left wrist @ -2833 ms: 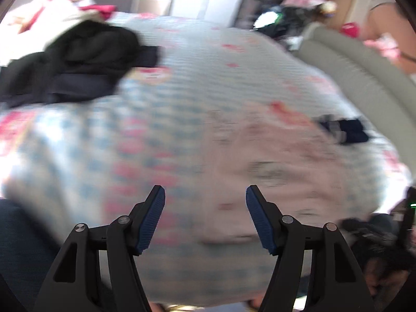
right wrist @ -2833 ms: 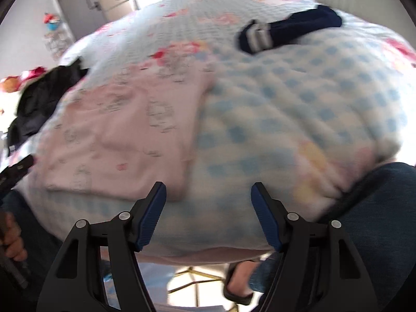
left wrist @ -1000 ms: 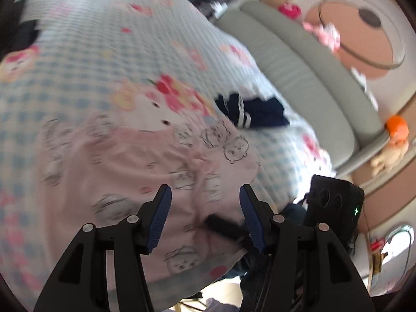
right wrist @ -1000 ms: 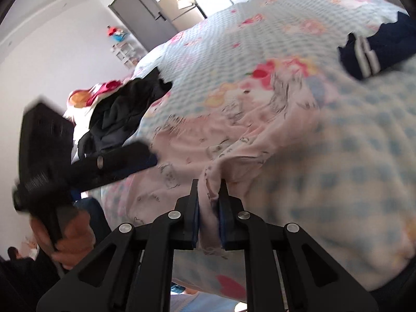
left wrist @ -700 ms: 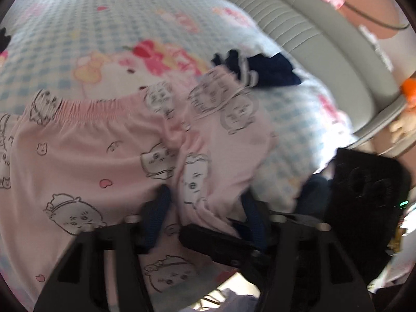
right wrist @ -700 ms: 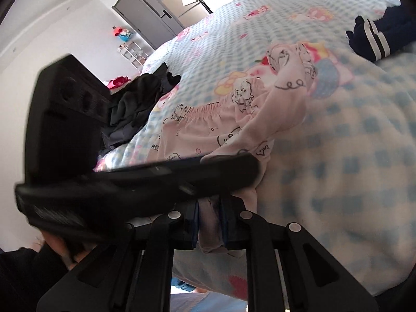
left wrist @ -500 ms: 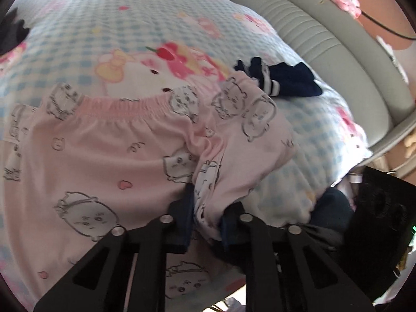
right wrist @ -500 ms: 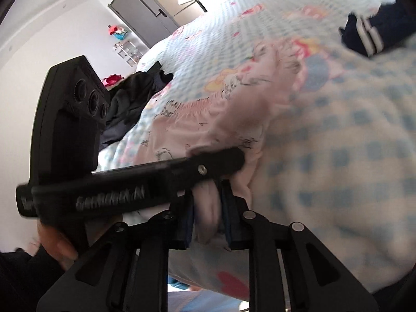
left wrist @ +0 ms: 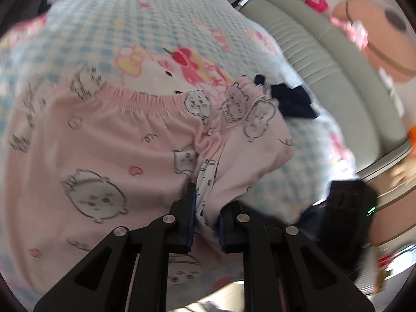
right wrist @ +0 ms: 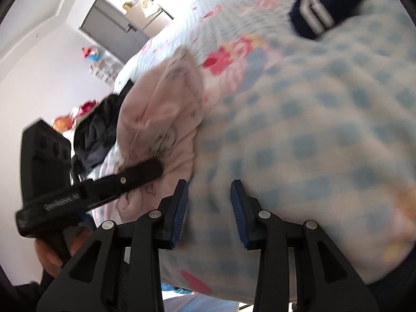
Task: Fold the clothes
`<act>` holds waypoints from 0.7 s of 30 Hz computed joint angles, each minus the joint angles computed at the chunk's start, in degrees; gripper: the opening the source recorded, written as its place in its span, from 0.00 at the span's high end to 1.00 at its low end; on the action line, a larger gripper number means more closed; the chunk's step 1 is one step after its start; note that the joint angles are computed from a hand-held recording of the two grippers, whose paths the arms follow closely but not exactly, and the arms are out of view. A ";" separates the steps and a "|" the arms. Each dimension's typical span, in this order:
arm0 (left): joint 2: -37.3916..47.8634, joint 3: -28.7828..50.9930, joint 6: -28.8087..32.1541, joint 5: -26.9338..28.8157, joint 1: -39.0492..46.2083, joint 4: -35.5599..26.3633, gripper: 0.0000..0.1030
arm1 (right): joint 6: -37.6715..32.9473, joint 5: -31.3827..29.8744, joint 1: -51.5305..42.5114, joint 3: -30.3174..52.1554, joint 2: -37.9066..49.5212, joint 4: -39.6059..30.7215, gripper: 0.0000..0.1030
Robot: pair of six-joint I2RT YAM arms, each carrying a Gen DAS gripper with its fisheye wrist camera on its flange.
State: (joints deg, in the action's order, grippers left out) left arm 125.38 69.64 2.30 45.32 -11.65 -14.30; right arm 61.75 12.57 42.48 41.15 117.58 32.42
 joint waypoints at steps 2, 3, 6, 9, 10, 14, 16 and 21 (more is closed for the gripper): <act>2.19 1.68 -2.16 4.10 1.23 -1.01 0.83 | -1.11 0.23 0.58 2.32 1.36 -1.41 0.65; 2.63 1.85 -3.00 4.65 1.49 -0.78 0.81 | -1.12 0.22 0.72 2.64 1.77 -1.04 0.65; 1.91 1.11 -2.12 3.06 0.42 -0.94 0.61 | -0.37 -0.32 0.85 1.94 2.64 2.81 0.65; -1.11 -2.27 -2.27 -0.06 -1.28 2.73 0.67 | -0.07 -1.48 1.04 1.57 3.84 6.61 0.65; -2.34 -3.60 -2.39 -1.61 -1.96 4.40 0.79 | -0.47 -1.53 1.34 1.91 4.04 6.74 0.65; -4.93 -5.54 -3.19 -6.03 -2.98 7.04 0.88 | -3.11 0.40 3.11 3.40 3.00 3.95 0.65; -5.12 -5.24 -3.97 -5.63 -2.23 7.15 0.89 | -3.30 0.69 3.28 2.87 2.08 4.11 0.63; -7.63 -5.98 -4.98 0.43 4.38 6.62 0.89 | 2.32 -5.66 0.63 -5.78 2.81 24.26 0.56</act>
